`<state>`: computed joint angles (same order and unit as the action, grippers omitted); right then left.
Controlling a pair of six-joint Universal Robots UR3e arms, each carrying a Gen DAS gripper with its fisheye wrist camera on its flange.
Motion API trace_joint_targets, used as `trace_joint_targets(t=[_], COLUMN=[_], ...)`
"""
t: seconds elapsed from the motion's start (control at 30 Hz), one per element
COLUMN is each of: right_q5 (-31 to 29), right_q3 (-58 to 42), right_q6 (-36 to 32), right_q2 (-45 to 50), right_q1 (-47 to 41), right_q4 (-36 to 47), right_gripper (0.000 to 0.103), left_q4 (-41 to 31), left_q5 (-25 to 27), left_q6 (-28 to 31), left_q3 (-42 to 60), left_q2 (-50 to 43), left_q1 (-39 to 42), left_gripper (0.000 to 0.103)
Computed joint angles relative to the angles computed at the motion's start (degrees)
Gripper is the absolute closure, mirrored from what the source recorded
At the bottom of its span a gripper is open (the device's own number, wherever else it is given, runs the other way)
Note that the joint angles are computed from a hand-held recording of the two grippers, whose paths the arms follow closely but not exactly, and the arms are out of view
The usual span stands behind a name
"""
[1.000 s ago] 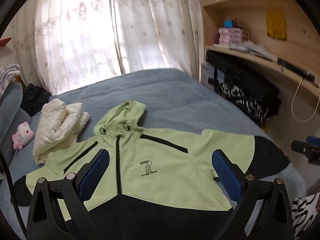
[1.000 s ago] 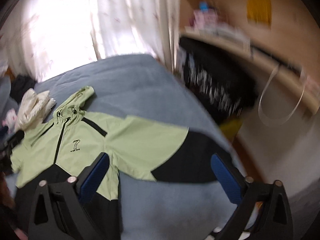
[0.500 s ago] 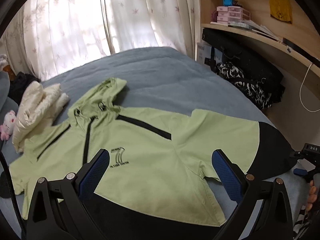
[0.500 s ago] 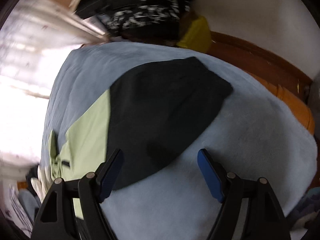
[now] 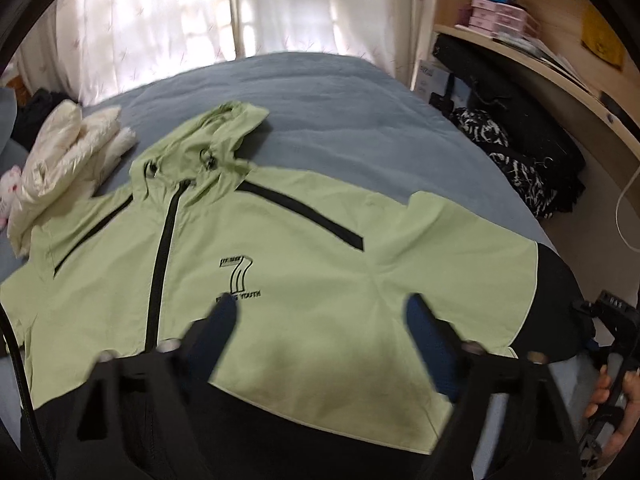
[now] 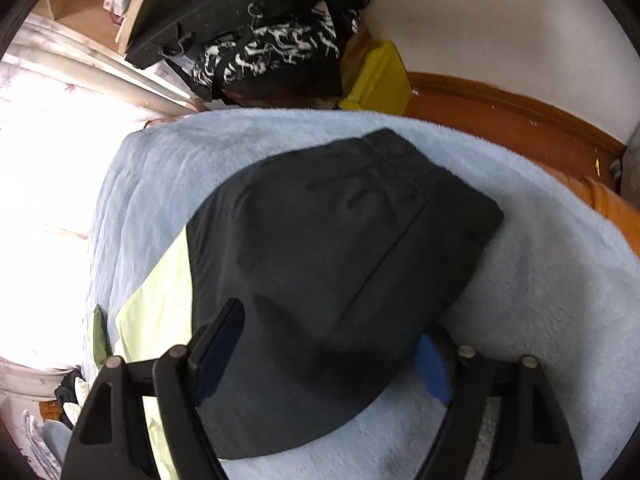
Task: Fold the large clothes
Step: 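Carry the black sleeve across the jacket front with the right gripper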
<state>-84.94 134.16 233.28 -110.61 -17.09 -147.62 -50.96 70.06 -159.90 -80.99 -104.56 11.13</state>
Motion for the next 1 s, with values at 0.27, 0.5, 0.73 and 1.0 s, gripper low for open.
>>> trace_joint_targets(t=[0.27,0.5,0.73,1.0], right_q5=[-13.91,-25.87,-19.05,-11.8], right_q3=[-11.63,-47.81,-89.71,-123.84], right_q6=[-0.51,-10.71,-20.06,-14.75], right_q2=[5.07,27.25,56.96,83.63], right_q1=[12.9,36.47,47.7,51.37], right_q4=[-1.1,2.05,14.95,35.3], right_gripper=[0.096,0.097,0.097,0.096], left_q4=[-7.1,-19.55,-30.02,-21.74], left_q5=[-5.58,-16.95,-26.52,-23.18], left_q6=[3.32,12.09,23.11,25.24], left_q3=[4.11,8.84,10.66,4.93], left_q2=[-0.76,-0.05,1.15,0.99], left_q1=[5.49,14.37,24.67,28.78], left_gripper=[0.069,0.065,0.047,0.039])
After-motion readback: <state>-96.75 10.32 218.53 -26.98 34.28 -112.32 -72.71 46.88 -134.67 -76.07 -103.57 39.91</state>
